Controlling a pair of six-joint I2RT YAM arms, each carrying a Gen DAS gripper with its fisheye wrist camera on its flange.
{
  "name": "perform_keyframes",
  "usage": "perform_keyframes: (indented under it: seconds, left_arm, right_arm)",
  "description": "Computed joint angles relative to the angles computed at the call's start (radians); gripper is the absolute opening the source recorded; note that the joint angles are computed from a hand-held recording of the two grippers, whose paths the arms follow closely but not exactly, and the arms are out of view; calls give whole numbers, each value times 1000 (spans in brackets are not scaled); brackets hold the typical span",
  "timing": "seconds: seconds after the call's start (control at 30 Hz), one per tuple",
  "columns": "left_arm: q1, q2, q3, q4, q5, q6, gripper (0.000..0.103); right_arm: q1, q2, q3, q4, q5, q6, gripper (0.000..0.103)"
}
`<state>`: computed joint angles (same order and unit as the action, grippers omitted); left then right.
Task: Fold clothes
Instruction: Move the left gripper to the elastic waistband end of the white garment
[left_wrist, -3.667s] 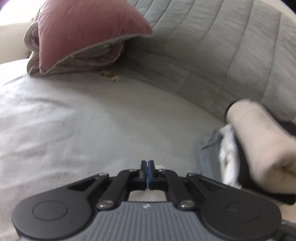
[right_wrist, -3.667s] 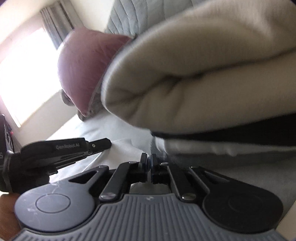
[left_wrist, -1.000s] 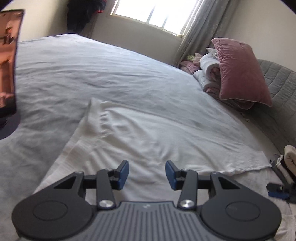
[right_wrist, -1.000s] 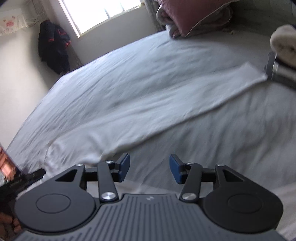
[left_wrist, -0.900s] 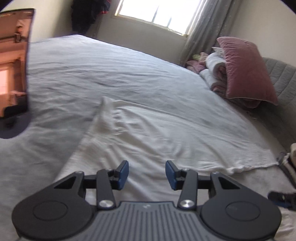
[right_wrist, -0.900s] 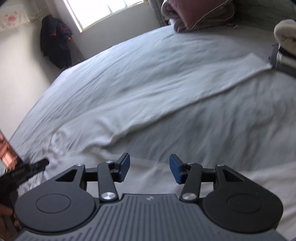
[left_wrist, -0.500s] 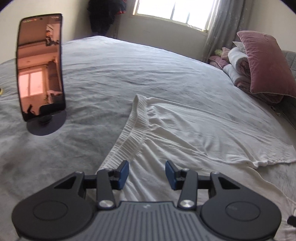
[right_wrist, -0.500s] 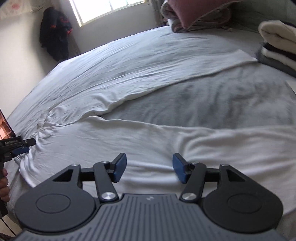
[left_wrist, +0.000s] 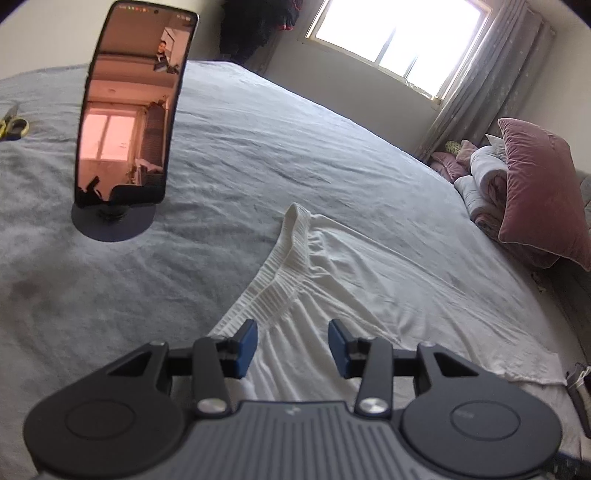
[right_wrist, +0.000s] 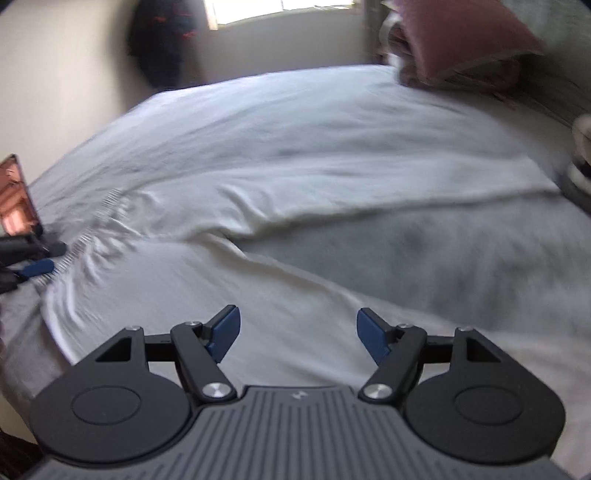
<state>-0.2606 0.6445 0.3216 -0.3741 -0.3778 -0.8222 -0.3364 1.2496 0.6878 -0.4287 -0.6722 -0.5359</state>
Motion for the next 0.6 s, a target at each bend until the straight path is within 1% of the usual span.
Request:
perform_keyframes:
  seconds: [0.07,0.1,0.17,0.27,0.37,0.43,0.5,0.6]
  left_arm:
    - [25,18,-2,36,36,11,38]
    - [41,32,-2,60,57,23,36]
    - [79,72,-10,156,108,70,31]
    - [128,137,-33,319,184,130,27]
    - [155,215,-32,391,230,147,27]
    - [171,271,-24,422,268,157,27]
    - [177,330,-11,453,289,163,27]
    - [182,408,9,492,294,169,27]
  right_arm:
    - [75,39,46,15,-6,51,73]
    - [111,61,72,23,-10,74,73]
    - [181,108,124,40,-19,117,73]
    - [289,168,176,95,-1,157,74]
    - [390,234,226,152,39,141,74]
    - [451,293,272,176,66,101,74]
    - [496,359,336,162,74,47,74]
    - [552,466,441,133,104,-23,74]
